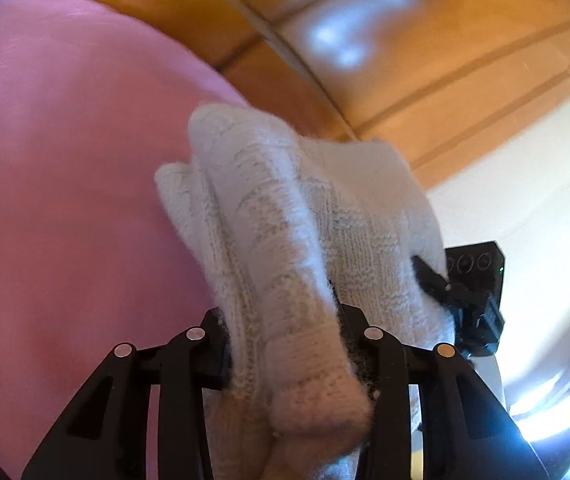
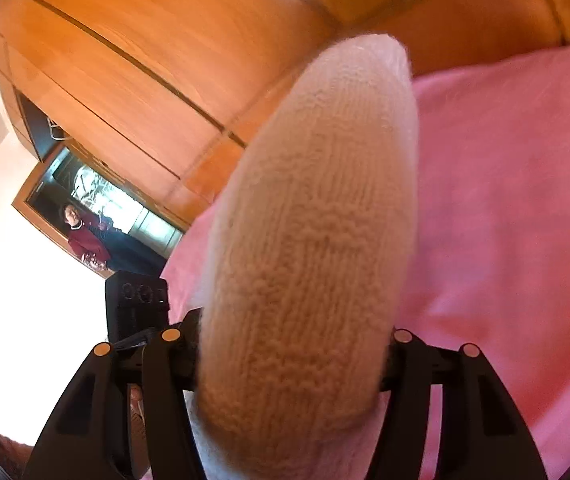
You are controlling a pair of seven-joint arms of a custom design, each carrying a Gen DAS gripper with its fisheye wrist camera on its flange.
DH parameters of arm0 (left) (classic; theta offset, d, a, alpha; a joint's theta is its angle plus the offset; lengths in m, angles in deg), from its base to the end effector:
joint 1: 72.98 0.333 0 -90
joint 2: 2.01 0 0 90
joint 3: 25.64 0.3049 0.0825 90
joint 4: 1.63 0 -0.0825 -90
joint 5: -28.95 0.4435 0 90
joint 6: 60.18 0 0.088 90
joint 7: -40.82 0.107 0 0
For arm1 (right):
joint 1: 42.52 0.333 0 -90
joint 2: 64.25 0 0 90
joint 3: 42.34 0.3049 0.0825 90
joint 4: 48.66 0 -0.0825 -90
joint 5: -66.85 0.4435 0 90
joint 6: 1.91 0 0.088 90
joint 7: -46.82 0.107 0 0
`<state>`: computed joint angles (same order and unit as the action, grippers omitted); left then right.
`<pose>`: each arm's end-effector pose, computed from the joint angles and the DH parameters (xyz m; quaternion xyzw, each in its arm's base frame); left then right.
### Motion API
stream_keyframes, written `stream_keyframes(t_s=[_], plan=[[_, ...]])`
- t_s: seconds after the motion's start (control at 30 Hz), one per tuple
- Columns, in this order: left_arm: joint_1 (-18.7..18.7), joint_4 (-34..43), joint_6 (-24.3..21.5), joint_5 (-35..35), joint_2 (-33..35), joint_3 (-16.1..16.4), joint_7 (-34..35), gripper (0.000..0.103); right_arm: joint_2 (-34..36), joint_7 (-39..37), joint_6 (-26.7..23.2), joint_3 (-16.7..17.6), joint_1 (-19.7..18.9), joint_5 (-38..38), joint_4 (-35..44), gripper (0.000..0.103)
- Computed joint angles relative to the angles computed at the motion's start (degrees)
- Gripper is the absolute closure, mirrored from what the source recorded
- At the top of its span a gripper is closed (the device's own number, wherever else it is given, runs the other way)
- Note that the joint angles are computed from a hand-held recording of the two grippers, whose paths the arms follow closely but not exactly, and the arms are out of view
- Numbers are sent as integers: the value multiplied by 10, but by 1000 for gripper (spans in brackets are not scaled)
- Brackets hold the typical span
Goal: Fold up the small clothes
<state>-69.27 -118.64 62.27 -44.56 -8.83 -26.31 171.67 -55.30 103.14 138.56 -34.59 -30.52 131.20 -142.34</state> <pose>0.6111 -0.0091 0.5129 0.5888 -0.5990 0.5266 0.1309 0.6746 0.2358 0.5754 -0.6669 0.5172 0.0701 0.5319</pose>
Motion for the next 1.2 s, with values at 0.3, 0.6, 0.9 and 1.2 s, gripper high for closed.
stream_keyframes(t_s=[0.3,0.6,0.9,1.2], plan=[[-83,123,37,57,82,-80,-30,67,-190,19,120,-82,-4,-3,-225,46],[-139,191,143,324,157,-126,-179,67,-204,149,216,-126,2,-89,-327,8],[-153,67,273,426,53,-120,-236,54,-334,539,313,107,-218,-614,-420,50],[-166,47,338,594,75,-122,-362,49,-349,826,242,370,-431,-964,-398,60]])
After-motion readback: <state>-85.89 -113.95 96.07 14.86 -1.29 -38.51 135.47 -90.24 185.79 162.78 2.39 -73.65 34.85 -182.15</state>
